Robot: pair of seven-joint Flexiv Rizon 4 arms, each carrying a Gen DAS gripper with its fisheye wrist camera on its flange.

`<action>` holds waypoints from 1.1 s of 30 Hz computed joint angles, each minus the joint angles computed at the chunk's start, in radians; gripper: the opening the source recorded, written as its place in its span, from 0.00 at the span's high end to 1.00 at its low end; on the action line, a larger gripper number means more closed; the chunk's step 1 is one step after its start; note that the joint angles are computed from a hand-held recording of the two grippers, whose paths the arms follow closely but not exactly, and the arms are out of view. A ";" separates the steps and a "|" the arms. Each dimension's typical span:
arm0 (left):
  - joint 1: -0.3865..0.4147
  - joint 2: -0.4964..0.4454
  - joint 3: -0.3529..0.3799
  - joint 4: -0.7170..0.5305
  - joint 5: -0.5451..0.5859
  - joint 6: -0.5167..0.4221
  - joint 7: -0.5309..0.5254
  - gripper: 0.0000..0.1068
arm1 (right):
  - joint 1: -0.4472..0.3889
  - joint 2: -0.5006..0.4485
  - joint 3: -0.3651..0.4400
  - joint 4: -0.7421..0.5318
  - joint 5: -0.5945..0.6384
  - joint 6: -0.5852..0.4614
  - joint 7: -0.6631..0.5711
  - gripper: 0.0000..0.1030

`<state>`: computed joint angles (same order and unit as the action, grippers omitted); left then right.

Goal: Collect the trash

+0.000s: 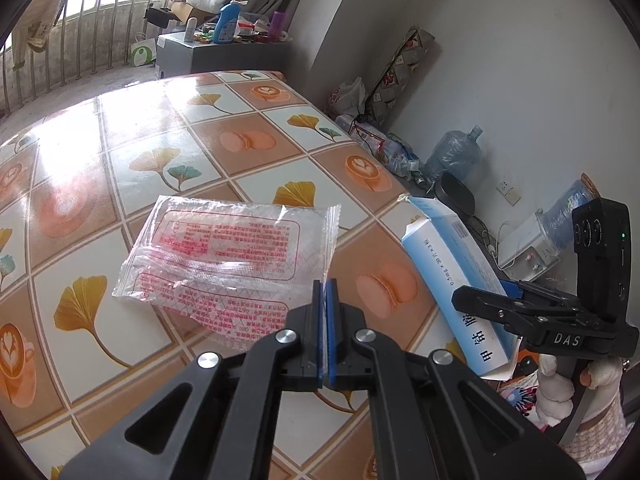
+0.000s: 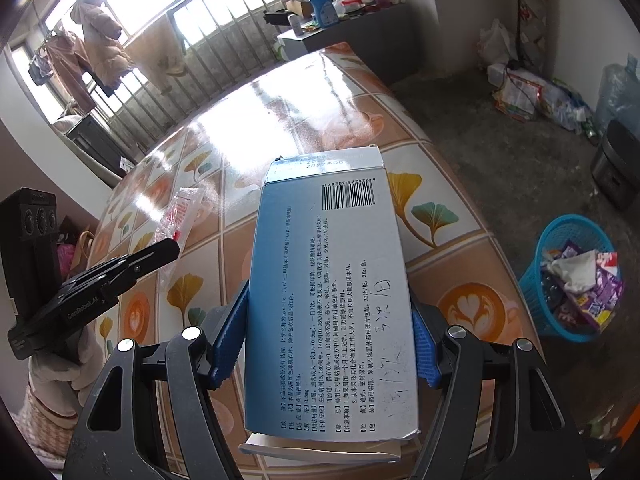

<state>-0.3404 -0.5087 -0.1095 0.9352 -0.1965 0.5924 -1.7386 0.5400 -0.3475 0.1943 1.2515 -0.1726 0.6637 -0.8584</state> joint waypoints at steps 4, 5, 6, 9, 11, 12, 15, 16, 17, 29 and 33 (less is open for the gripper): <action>0.001 0.005 0.001 0.008 0.000 0.002 -0.002 0.99 | -0.002 0.001 0.001 0.000 0.005 0.003 -0.002 0.36; 0.001 0.006 0.001 0.009 0.001 0.003 -0.003 0.99 | -0.002 0.001 0.001 -0.001 0.007 0.003 -0.003 0.36; 0.002 0.007 0.001 0.010 0.001 0.003 -0.003 0.99 | -0.003 0.000 0.002 -0.002 0.009 0.003 -0.004 0.36; 0.003 0.005 0.001 0.006 0.001 0.002 -0.003 0.99 | -0.005 -0.002 0.003 -0.006 0.016 0.003 -0.010 0.36; 0.003 0.004 0.003 0.004 0.003 0.002 -0.007 0.99 | -0.005 -0.002 0.003 -0.006 0.017 0.004 -0.010 0.36; 0.003 0.005 0.003 0.005 0.003 0.004 -0.008 0.99 | -0.006 -0.003 0.003 -0.007 0.019 0.004 -0.014 0.36; 0.003 0.007 0.003 0.006 0.005 0.007 -0.009 0.99 | -0.005 -0.004 0.002 -0.007 0.018 0.007 -0.012 0.36; 0.003 0.007 0.003 0.005 0.005 0.007 -0.010 0.99 | -0.005 -0.003 0.002 -0.007 0.018 0.008 -0.012 0.36; 0.003 0.008 0.003 0.006 0.005 0.007 -0.011 0.99 | -0.004 -0.004 0.002 -0.007 0.018 0.008 -0.012 0.36; 0.005 0.009 0.007 0.005 0.008 0.007 -0.020 0.99 | -0.006 -0.004 0.002 -0.008 0.021 0.009 -0.014 0.36; 0.005 0.010 0.008 0.006 0.011 0.006 -0.027 0.99 | -0.007 -0.004 0.002 -0.008 0.022 0.009 -0.015 0.36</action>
<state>-0.3350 -0.4985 -0.1020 0.9408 -0.1855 0.5979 -1.7657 0.5332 -0.3514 0.1960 1.2434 -0.1505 0.6729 -0.8734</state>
